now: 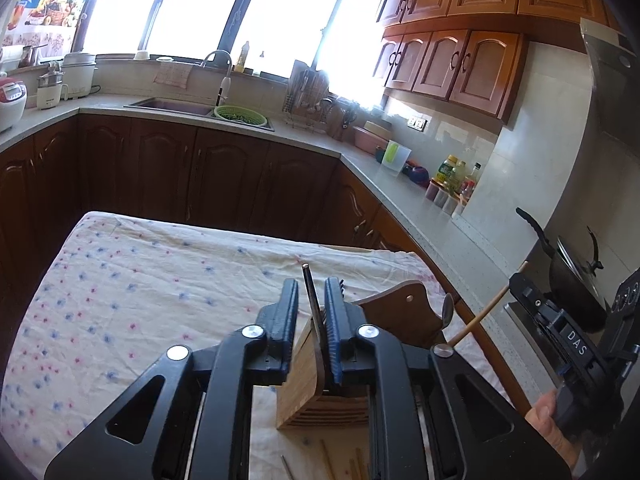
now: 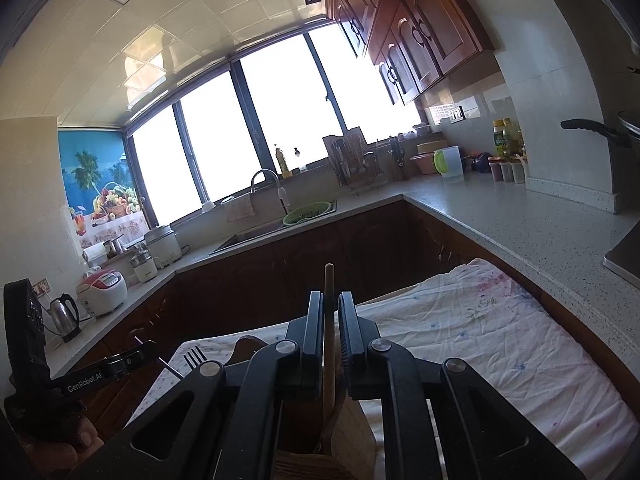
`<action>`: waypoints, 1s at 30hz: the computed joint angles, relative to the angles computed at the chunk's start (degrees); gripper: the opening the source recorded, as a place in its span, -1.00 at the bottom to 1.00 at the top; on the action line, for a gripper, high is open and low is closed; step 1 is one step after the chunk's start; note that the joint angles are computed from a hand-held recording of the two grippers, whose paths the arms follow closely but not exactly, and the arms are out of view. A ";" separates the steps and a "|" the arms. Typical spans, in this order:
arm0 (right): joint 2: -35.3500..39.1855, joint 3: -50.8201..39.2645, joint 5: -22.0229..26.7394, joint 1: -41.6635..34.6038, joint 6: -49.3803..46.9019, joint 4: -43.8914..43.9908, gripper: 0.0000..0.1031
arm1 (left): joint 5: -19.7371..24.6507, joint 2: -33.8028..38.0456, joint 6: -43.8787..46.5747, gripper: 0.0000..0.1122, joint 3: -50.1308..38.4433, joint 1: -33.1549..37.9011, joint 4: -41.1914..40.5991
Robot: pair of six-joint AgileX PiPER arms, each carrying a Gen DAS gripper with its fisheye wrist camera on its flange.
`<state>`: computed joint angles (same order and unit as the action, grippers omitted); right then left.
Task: Organize utensils
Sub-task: 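Lower the chopsticks into the holder and open both tools, then move both open tools back toward the remaining chopsticks on the cloth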
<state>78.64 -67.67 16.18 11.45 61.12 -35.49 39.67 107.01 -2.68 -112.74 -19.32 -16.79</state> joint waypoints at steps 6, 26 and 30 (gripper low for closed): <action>-3.69 1.83 -1.24 -1.01 -4.08 6.05 0.11 | -2.66 -5.56 0.22 0.07 6.61 0.28 0.43; -26.64 17.60 11.77 9.83 3.14 2.90 0.79 | -5.43 -28.70 1.31 0.33 39.17 4.11 -1.20; -28.71 19.93 15.88 14.75 7.76 -0.90 0.79 | -5.34 -30.39 -0.41 0.33 42.60 3.59 0.06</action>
<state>49.93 -47.74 32.06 26.20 68.87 -36.40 34.32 76.63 -3.09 -70.14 -15.73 -16.73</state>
